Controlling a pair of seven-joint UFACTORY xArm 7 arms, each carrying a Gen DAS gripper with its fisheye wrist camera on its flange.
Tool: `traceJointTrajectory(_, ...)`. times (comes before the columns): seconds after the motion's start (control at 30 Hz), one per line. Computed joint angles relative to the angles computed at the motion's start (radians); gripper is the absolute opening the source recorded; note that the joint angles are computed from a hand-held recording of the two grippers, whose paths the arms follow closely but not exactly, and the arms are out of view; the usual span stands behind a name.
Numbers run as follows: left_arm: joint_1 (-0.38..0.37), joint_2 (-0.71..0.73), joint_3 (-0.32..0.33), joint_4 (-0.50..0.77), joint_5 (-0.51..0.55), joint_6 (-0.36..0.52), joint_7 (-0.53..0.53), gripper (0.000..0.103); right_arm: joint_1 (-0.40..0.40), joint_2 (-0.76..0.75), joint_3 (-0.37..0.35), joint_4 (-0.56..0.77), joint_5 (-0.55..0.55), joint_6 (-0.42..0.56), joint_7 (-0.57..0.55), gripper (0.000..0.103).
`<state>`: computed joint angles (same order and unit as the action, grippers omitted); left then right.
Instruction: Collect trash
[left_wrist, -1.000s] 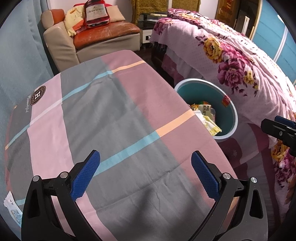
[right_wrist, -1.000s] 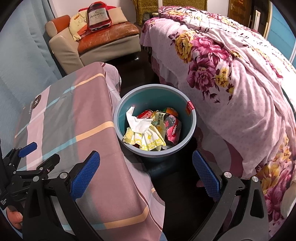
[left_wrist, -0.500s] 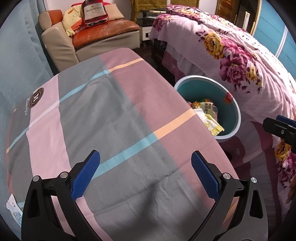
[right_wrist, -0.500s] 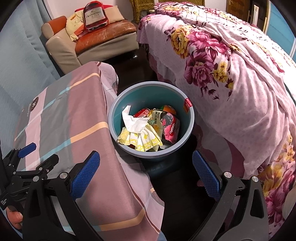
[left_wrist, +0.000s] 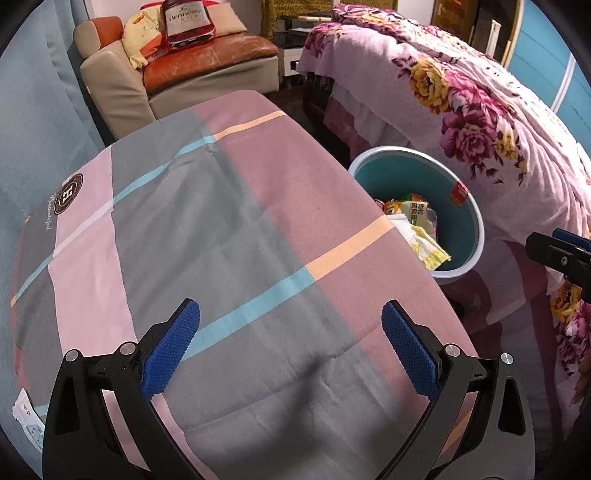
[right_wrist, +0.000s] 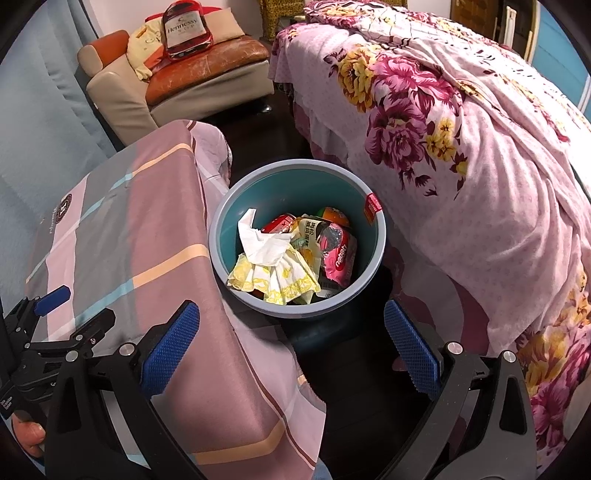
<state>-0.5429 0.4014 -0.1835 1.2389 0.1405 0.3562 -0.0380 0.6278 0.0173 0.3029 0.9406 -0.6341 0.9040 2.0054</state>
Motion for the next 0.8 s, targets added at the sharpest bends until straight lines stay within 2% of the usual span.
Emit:
traceJointTrajectory(0.5,0.009,0.022,-0.005,0.02,-0.021,0.005,0.014,0.099,-0.007,0.007,-0.007,0.004,0.015,0.0,-0.024,0.096)
traceJointTrajectory(0.8,0.014,0.018,-0.003,0.013,-0.03,0.0,0.018,0.099,0.002,0.021,-0.007,0.032,0.019,0.035,-0.032,0.096)
